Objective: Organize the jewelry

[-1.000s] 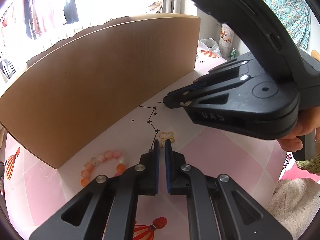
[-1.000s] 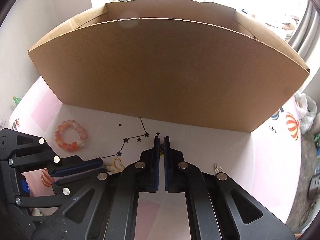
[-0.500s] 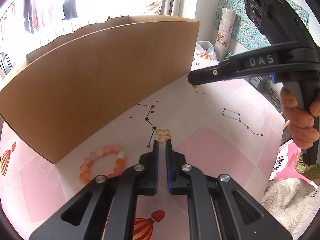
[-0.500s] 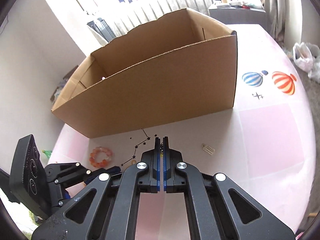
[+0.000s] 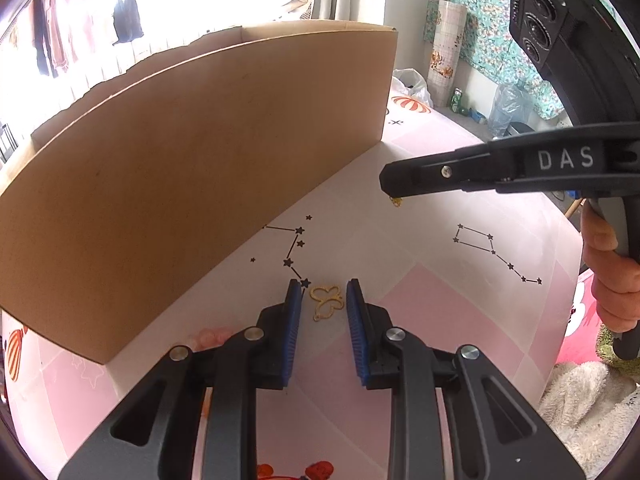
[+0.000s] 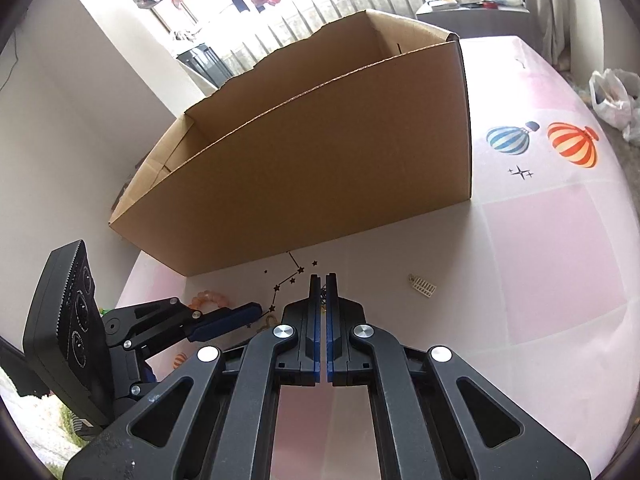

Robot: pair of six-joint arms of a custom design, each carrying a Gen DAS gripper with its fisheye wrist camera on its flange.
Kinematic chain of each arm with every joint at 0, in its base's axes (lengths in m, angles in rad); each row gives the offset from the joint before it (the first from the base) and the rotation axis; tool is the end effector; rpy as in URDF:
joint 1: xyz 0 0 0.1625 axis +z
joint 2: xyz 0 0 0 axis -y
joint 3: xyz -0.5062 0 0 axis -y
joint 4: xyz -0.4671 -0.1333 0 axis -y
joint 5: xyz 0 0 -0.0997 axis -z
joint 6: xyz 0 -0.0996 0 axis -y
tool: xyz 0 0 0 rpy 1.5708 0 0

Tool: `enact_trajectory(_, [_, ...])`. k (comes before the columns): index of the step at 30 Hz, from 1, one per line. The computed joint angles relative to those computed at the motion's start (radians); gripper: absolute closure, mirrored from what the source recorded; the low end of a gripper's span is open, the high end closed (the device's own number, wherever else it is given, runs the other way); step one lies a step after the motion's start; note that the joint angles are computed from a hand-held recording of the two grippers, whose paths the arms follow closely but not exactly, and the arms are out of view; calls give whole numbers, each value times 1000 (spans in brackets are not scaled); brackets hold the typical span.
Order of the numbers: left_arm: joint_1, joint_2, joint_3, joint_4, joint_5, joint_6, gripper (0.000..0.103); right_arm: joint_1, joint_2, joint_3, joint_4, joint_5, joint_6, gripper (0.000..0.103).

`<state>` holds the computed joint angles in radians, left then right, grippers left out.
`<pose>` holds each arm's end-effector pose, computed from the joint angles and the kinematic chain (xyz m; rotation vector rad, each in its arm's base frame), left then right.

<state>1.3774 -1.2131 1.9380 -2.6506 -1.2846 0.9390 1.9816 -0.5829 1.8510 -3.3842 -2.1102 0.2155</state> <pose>0.0328 -0.6724 0.2720 1.4057 2.3432 -0.3129 0.3514 -0.6011 -0.0261 0.0544 -2.6532 0.9292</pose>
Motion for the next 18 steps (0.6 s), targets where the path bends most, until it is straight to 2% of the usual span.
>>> enact_trajectory(4, [-3,4,-4,4,8,21,91,-3,-2,13,-23,13,-2,103])
enact_trajectory(18, [-8,22,-21,33,10,-15,92,0,-18,49,-66,18,-2,103])
